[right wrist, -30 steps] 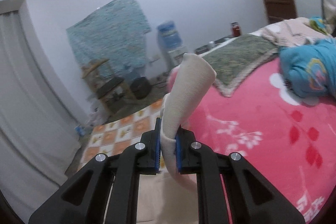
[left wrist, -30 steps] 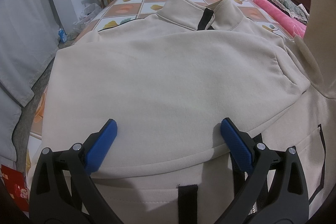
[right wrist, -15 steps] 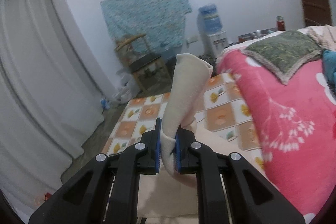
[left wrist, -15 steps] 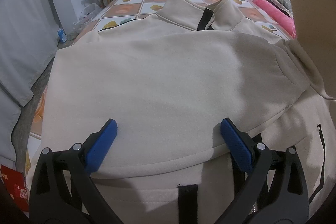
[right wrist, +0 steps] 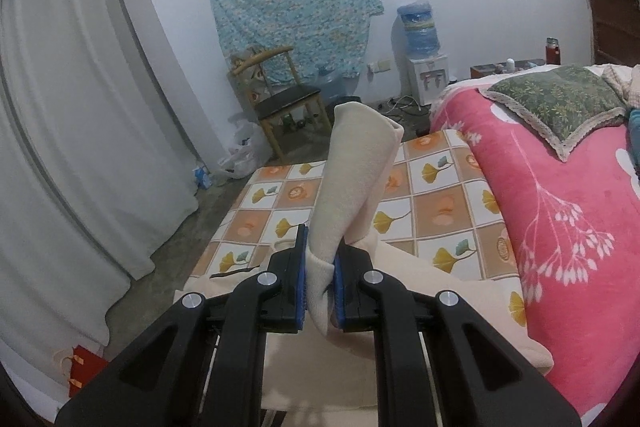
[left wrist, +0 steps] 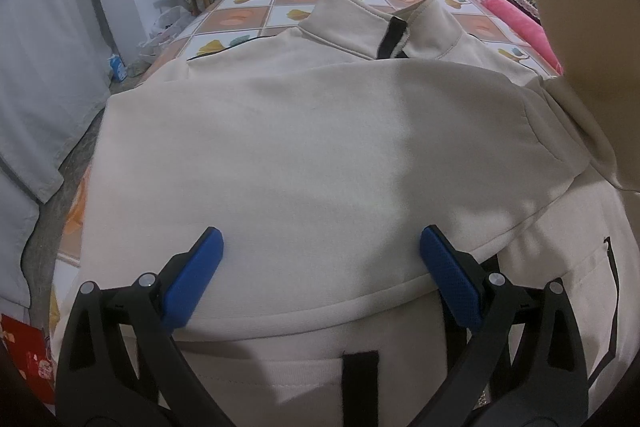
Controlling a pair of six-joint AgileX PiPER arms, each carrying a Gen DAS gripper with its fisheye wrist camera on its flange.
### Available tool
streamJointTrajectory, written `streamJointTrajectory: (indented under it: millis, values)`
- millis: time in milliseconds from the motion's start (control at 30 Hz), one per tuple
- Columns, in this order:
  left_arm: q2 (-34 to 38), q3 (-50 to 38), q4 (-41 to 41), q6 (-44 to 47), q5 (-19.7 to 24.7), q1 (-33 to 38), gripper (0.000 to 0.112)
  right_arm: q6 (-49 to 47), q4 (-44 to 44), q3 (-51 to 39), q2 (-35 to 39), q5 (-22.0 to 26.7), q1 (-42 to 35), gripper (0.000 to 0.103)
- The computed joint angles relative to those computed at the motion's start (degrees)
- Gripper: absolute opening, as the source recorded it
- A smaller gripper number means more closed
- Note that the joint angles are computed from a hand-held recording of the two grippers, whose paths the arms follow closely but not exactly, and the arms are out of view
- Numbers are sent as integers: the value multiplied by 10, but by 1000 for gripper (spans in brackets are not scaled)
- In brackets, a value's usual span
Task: Fold large clothes
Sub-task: 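Grasp the sleeve cuff with the right tool and lift it up, then carry the sleeve across the jacket body with the right tool and release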
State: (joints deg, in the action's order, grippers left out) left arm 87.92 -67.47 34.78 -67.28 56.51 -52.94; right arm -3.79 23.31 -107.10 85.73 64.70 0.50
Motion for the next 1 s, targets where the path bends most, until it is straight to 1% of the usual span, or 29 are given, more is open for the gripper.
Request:
streamJointTrajectory:
  millis: [67, 200, 267, 300, 333, 367, 400, 433, 467, 533, 567, 600, 667, 767, 800, 833, 867, 900, 933, 967, 1000]
  values:
    - [-21, 6, 12, -19, 19, -11, 96, 1, -7, 8, -7, -7, -5, 11]
    - [-126, 50, 62, -74, 68, -61, 95, 11, -36, 22, -25, -23, -2, 11]
    - [-172, 79, 77, -94, 71, -73, 95, 16, -38, 33, -36, -29, -5, 11]
    - [-200, 102, 87, -105, 66, -77, 89, 20, -41, 42, -42, -34, -5, 11]
    - [-219, 118, 89, -104, 58, -73, 78, 21, -41, 46, -45, -37, -8, 11]
    - [-229, 128, 78, -91, 50, -60, 73, 24, -45, 52, -50, -41, -8, 11]
    - [-242, 142, 51, -66, 27, -32, 64, 26, -48, 57, -53, -45, -8, 11]
    - [-253, 158, 28, -46, -5, -5, 56, 29, -51, 61, -56, -49, -8, 11]
    - [-260, 173, -13, -8, -44, 36, 51, 32, -51, 64, -59, -52, -10, 11]
    - [-249, 188, -82, 58, -80, 97, 31, 42, -58, 65, -61, -62, -3, 11]
    - [-246, 199, -110, 82, -99, 122, 28, 50, -73, 66, -64, -73, 9, 11]
    - [-255, 211, -115, 88, -109, 130, 23, 57, -86, 67, -66, -84, 21, 11]
    - [-265, 216, -138, 112, -119, 145, 19, 79, -128, 77, -74, -117, 71, 11]
    - [-294, 228, -174, 140, -128, 165, 18, 113, -204, 92, -69, -169, 175, 11]
    - [-303, 231, -178, 140, -126, 167, 18, 113, -223, 103, -61, -187, 219, 11]
    - [-316, 233, -179, 138, -122, 166, 18, 101, -223, 108, -50, -193, 248, 12]
    - [-328, 235, -184, 141, -119, 167, 18, 69, -202, 110, -34, -191, 271, 16]
    - [-343, 236, -191, 146, -114, 170, 18, 15, -162, 103, -5, -165, 298, 23]
    - [-358, 236, -204, 157, -110, 176, 18, -20, -142, 91, 20, -134, 314, 28]
    - [-369, 234, -218, 169, -106, 183, 18, -38, -143, 85, 42, -109, 333, 38]
    - [-379, 229, -228, 175, -98, 186, 18, -40, -161, 92, 54, -98, 352, 40]
